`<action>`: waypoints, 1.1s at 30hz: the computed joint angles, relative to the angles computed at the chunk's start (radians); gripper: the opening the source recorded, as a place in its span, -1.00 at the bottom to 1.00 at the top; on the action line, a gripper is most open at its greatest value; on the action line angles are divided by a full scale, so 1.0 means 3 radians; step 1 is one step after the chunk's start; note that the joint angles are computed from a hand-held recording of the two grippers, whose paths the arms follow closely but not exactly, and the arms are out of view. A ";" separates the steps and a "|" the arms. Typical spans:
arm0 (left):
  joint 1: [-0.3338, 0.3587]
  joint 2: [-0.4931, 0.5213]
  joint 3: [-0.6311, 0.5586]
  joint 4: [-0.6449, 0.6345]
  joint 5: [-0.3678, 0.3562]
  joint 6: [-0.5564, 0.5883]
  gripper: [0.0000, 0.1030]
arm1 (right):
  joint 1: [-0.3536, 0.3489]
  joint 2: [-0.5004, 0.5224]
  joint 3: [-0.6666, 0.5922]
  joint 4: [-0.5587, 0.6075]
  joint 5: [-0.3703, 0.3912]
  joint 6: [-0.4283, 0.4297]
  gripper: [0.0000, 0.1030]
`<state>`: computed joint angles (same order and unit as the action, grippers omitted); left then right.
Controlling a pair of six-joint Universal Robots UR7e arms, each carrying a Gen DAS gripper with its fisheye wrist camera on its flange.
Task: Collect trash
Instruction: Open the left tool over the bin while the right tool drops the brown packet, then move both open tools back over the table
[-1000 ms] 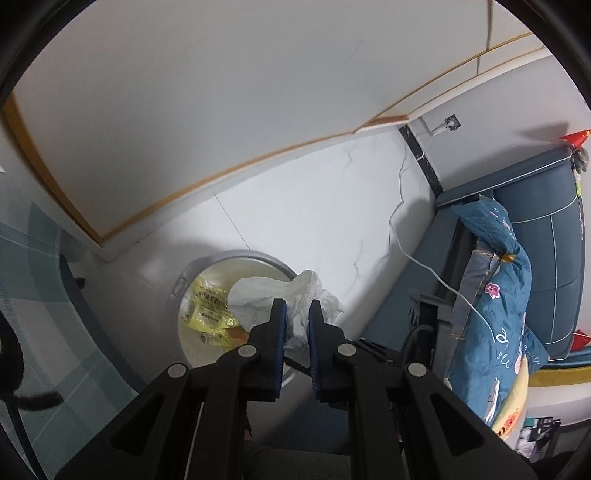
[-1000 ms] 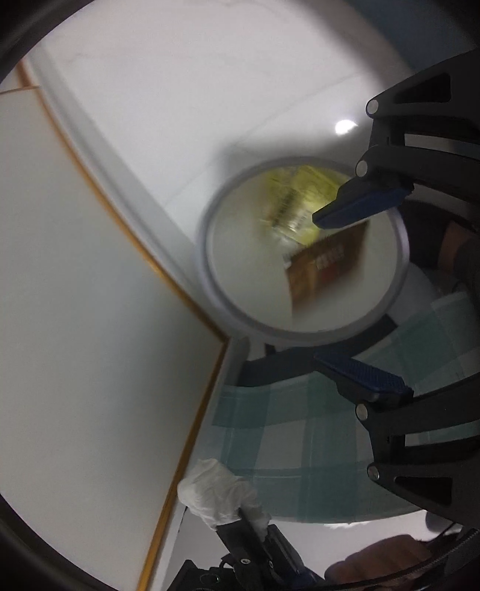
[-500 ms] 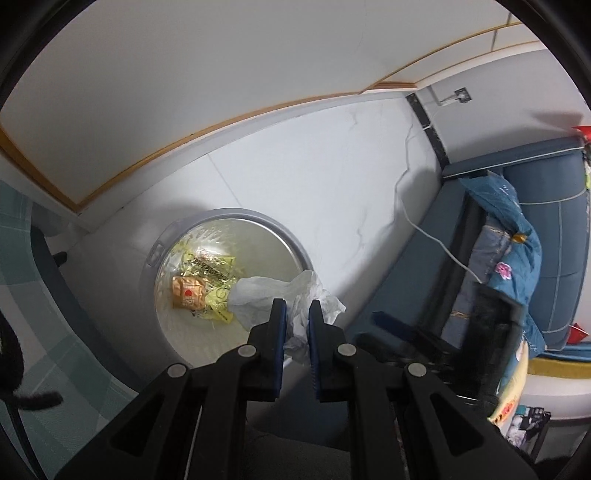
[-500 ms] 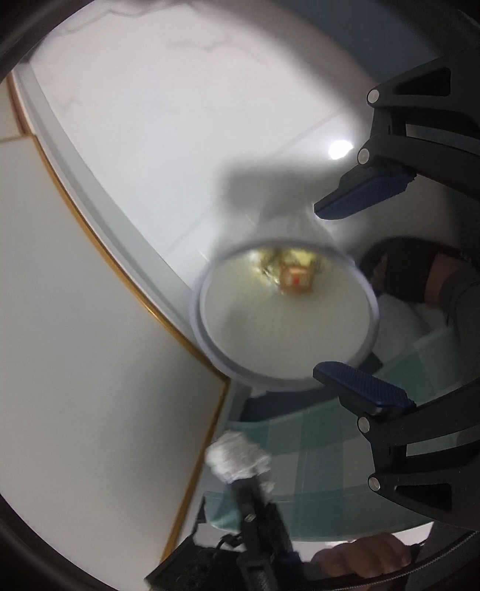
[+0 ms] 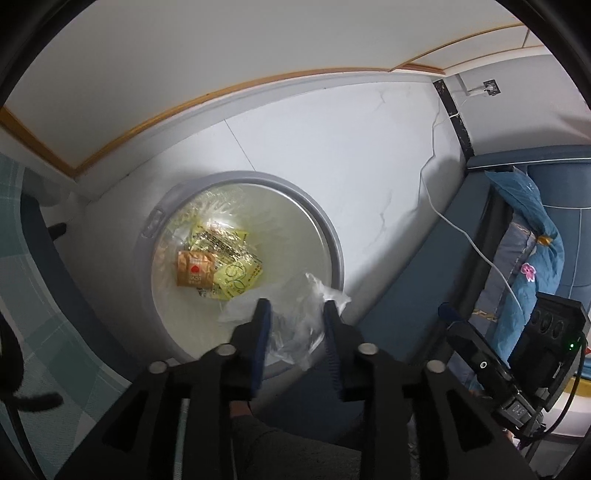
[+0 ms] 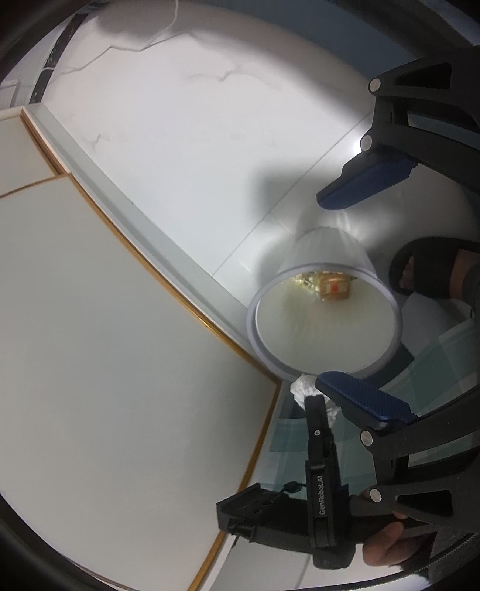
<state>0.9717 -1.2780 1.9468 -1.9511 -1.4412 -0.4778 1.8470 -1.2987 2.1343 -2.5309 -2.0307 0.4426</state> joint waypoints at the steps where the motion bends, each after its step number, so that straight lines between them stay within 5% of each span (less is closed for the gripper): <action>1: -0.0003 -0.0011 0.0009 -0.0001 -0.0017 -0.0006 -0.18 | 0.0013 -0.0001 0.0006 0.0001 -0.0004 0.0032 0.74; 4: -0.0051 -0.0061 0.0029 0.0000 0.0040 0.0001 0.13 | 0.0031 -0.0056 0.0015 0.0041 -0.0007 0.0017 0.74; 12: -0.0217 -0.0258 0.0121 -0.0029 0.0492 -0.0062 0.50 | 0.0090 -0.0126 0.0020 0.0075 -0.0054 0.0089 0.80; 20: -0.0486 -0.0502 0.0291 -0.0043 0.1003 -0.0142 0.62 | 0.0216 -0.0088 -0.0070 0.0095 -0.0123 0.0143 0.86; 33: -0.0818 -0.0908 0.0381 -0.0117 0.1339 -0.0209 0.65 | 0.0622 -0.0007 -0.0372 0.0195 -0.0381 0.0092 0.87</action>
